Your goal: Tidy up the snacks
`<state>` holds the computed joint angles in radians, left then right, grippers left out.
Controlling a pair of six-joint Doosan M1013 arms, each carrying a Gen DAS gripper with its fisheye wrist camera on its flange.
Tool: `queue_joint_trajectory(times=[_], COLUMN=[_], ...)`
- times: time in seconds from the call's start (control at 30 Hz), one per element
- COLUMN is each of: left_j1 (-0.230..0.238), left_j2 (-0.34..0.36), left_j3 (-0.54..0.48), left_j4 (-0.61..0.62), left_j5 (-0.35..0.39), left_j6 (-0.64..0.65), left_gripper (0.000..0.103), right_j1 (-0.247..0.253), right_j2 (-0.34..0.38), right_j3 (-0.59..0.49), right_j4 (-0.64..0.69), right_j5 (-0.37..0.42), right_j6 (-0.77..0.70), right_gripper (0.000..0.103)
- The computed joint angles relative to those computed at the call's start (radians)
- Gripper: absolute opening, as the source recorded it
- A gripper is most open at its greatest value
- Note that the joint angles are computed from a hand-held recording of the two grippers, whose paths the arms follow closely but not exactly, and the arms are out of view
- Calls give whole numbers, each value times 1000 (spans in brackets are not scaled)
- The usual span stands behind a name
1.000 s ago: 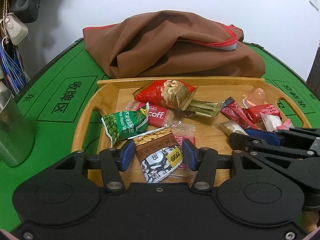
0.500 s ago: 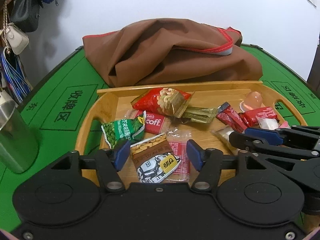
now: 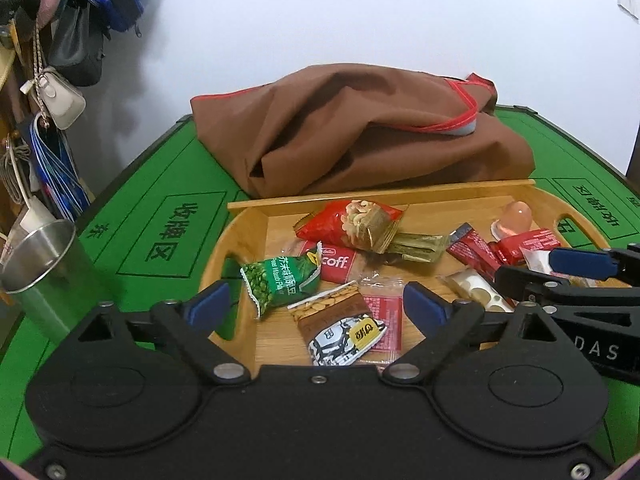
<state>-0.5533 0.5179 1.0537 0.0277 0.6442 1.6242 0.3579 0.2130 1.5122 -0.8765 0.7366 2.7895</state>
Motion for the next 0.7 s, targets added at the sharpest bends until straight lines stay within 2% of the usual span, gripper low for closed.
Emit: queue_joint_trajectory(times=[0.13,0.3,0.43,0.7], left_j1=[5,12,18,17], left_j2=[-17,-53,-83,-137], left_j3=[19,67,105,176], left_j4=[-28,-68,-121,-145], left_j5=[5,-22,-39,-67], left_j6=[18,39,80,100], left_gripper=[94,103,103,103], right_j1=[14,27,42,68], right_j2=[-9,-27,-42,-74], right_j3=[10,26,42,78], right_j4=[-37,-35,-43,-53], right_j5=[30,48,59,77], right_j6=[20,29,38,77], right_gripper=[84,86,87,91])
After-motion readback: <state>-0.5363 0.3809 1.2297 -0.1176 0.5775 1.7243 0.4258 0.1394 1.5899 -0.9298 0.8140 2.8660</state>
